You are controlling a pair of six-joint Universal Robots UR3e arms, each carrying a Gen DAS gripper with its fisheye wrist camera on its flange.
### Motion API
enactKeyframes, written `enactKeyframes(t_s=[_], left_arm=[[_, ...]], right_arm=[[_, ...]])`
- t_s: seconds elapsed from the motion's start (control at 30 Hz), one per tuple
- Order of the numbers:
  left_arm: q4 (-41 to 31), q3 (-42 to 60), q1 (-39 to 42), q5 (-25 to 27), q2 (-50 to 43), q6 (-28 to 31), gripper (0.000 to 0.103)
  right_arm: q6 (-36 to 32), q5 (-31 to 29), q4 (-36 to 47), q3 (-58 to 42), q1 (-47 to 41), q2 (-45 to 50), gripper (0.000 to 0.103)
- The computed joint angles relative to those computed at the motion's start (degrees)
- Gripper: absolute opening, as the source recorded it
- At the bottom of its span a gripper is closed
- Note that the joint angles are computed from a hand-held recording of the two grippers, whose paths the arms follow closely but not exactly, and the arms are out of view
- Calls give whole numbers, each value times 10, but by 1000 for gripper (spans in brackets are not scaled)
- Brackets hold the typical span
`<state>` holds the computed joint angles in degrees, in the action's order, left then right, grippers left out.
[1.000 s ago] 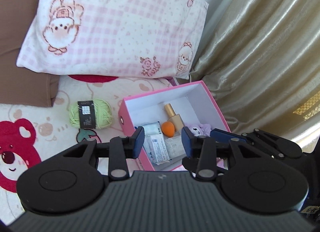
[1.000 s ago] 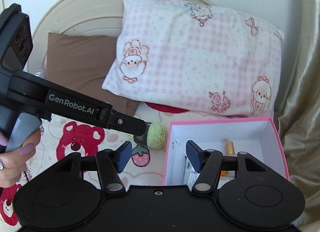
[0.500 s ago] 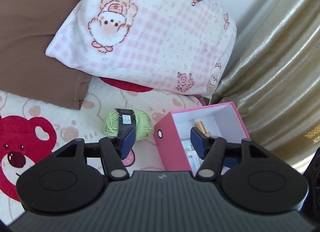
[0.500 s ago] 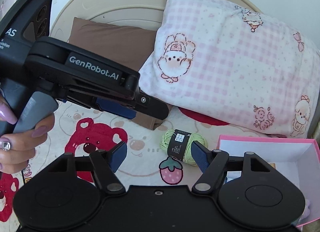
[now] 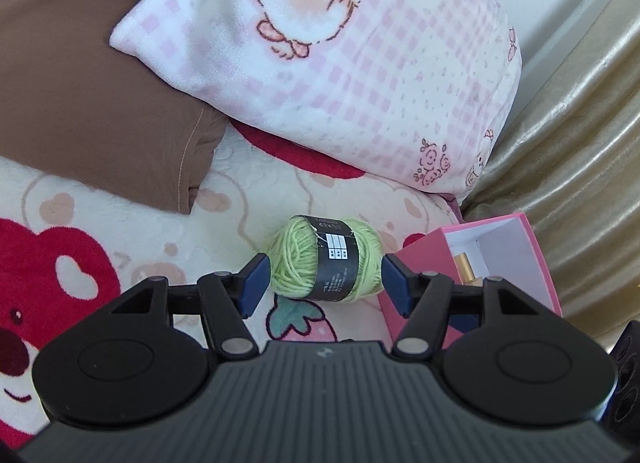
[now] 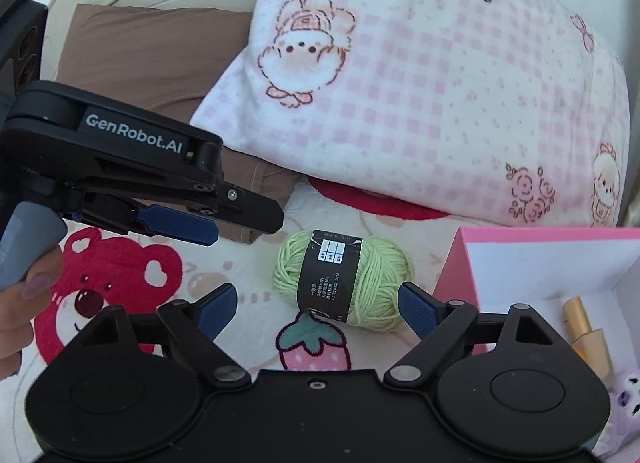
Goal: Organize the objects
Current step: 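Move the left tool to the green yarn ball and close on it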
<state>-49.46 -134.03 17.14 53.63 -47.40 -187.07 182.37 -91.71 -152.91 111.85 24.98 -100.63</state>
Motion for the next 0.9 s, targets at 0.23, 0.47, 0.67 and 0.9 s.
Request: enactKeyframes(t_s=[0.23, 0.47, 0.67, 0.9], left_arm=[[84, -25, -23, 23, -91, 12, 58], [148, -64, 17, -41, -122, 17, 58], [287, -60, 6, -56, -239, -53, 58], [391, -77, -5, -79, -326, -28, 44]], right_arm=[[12, -143, -207, 50, 73, 110, 90], [39, -177, -237, 27, 81, 175, 90], [64, -214, -228, -13, 91, 248, 91], [88, -157, -230, -7, 58, 264, 92]])
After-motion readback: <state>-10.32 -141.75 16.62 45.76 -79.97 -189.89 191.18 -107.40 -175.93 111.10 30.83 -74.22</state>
